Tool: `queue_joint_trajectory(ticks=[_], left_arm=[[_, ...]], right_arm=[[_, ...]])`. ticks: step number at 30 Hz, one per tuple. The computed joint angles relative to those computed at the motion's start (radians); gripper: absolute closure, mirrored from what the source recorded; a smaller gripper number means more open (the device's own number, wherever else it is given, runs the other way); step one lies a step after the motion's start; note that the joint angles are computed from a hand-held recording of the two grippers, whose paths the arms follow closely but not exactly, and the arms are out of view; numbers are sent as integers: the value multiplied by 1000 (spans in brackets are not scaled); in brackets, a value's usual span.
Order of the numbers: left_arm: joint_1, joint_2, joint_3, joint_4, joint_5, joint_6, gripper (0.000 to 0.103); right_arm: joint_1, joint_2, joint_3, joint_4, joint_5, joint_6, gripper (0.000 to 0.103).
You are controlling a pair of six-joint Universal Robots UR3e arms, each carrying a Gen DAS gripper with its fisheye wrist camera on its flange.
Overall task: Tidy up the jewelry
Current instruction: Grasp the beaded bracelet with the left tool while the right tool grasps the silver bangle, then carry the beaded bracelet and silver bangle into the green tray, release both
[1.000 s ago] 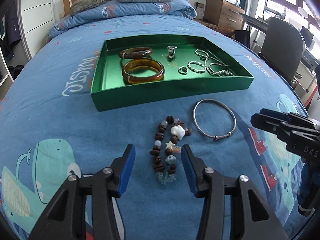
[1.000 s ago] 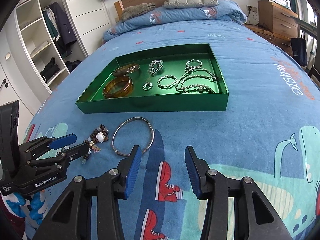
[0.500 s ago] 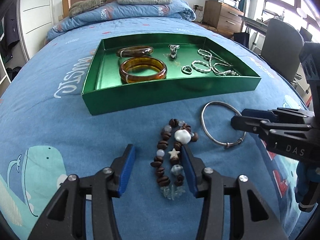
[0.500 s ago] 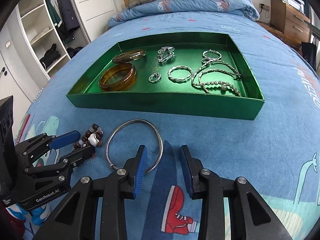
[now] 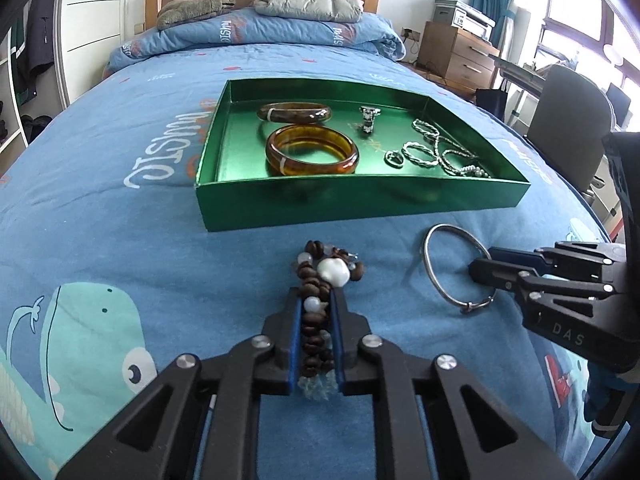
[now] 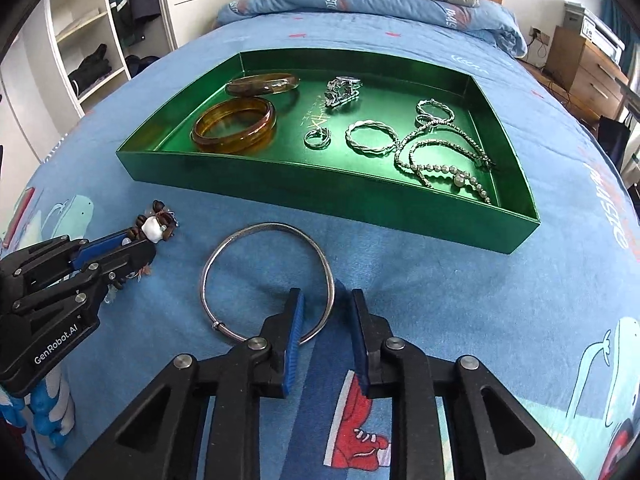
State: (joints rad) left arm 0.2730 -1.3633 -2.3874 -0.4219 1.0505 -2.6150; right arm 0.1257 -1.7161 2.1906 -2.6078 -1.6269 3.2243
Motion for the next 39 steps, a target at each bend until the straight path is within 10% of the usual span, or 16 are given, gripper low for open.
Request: queue_joint_trajectory(ticks=[5, 39], left_arm=[[10, 25, -14, -1, 5, 0, 92], [115, 355, -13, -265, -87, 50, 93]], right_arm=[[29, -10, 12, -15, -36, 22, 98], [107, -321, 42, 15, -219, 81, 100]])
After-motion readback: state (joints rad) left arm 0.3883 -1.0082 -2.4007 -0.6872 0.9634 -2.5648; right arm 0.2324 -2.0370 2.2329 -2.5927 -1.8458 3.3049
